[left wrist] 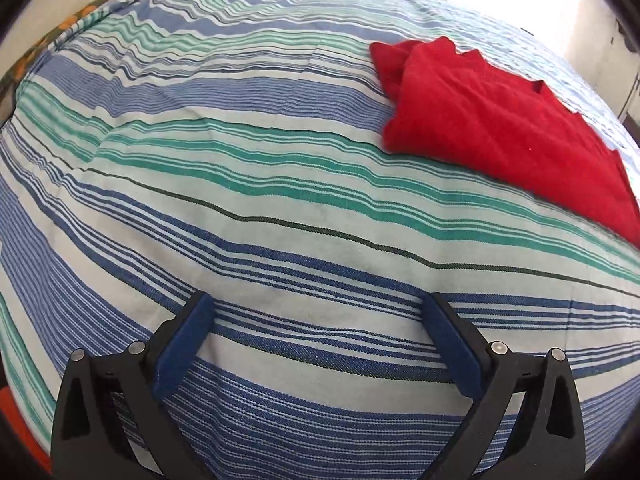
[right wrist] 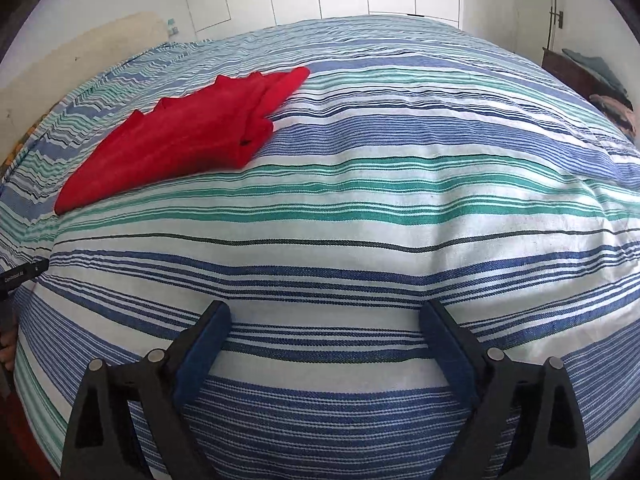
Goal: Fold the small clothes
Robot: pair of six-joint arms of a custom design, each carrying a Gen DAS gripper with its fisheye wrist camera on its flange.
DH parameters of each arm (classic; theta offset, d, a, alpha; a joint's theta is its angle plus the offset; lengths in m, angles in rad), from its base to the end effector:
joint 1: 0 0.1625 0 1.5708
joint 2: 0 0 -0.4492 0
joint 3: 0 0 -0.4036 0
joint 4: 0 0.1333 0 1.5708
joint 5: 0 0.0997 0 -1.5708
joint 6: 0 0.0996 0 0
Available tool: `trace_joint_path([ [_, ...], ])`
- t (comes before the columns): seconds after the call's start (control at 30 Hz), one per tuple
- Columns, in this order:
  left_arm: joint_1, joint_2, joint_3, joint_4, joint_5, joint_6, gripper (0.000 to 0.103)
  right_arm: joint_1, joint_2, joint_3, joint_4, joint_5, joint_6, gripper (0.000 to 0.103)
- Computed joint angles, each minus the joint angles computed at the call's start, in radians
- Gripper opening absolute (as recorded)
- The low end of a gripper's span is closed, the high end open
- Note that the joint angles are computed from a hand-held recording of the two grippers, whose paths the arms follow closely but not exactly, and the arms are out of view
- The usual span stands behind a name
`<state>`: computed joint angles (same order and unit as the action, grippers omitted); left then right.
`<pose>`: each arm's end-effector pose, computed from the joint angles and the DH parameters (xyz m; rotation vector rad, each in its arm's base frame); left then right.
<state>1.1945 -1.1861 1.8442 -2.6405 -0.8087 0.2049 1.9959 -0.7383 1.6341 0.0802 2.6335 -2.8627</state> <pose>-0.0355 -0.6398 0.3059 0.4866 2.3154 -0.5712 0.2603 -0.4628 0.0537 -0.2257 -2.1394 1.0381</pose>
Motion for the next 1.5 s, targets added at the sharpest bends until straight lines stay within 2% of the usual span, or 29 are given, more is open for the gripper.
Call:
trace_joint_path([
  [0.17, -0.007, -0.007, 0.023, -0.026, 0.006, 0.007, 0.102, -0.001, -0.012, 0.027, -0.064, -0.022, -0.031, 0.096],
  [0.57, -0.012, -0.004, 0.035, -0.048, 0.02, 0.017, 0.102, -0.004, 0.015, 0.002, -0.049, 0.002, -0.039, 0.096],
  [1.5, -0.018, 0.011, 0.036, -0.059, 0.053, 0.024, 0.102, -0.006, 0.012, 0.011, -0.076, 0.001, -0.062, 0.098],
])
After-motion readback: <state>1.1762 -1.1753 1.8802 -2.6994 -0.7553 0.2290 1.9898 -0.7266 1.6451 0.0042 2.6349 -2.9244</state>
